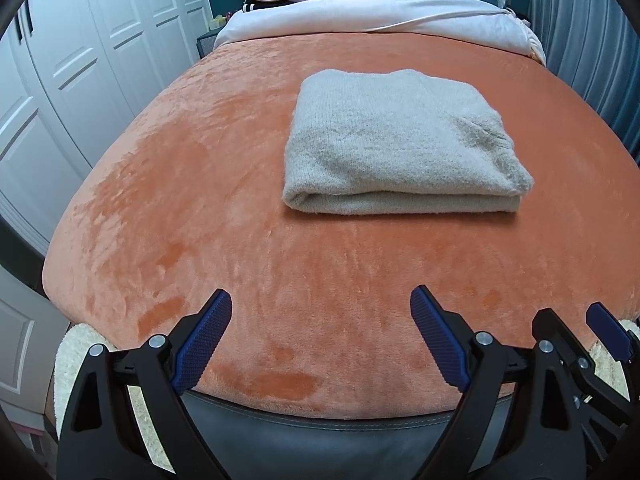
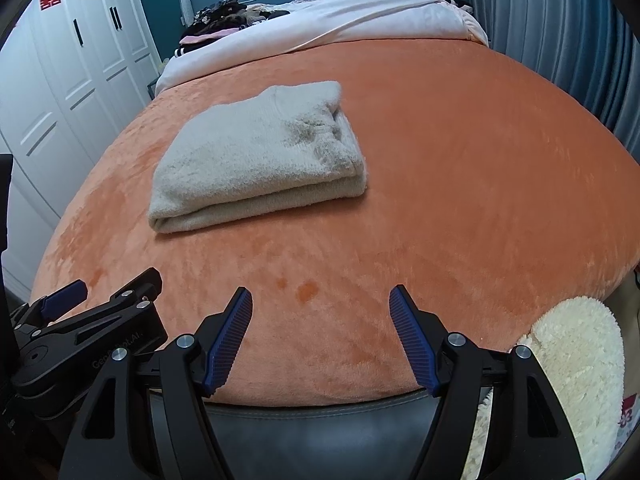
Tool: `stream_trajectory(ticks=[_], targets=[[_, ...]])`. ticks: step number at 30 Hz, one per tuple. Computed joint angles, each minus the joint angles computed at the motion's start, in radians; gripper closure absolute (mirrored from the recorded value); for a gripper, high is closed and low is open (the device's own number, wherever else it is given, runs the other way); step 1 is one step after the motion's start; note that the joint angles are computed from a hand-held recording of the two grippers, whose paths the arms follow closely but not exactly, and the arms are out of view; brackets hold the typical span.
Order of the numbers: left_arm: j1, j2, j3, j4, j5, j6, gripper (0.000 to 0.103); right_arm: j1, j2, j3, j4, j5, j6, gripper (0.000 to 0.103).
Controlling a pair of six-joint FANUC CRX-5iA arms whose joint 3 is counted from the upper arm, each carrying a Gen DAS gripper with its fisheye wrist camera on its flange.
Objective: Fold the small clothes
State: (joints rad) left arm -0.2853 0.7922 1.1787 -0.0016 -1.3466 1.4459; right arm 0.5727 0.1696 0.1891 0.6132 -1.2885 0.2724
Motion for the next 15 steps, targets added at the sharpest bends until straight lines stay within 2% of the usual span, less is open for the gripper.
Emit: stream_trajectory(ticks=[4,15], targets=[[0.000,-0.007,-0.016,-0.006,0.015,-0.004,0.016,-0.003,0.002,0.003,-0.004,-0.006,0.009,0.034],[0.000,0.013,0.017,-0.008,-0.011,-0.013,0.020,0.000,0.012,0.011,-0.003,-0.025,0.001,0.034]])
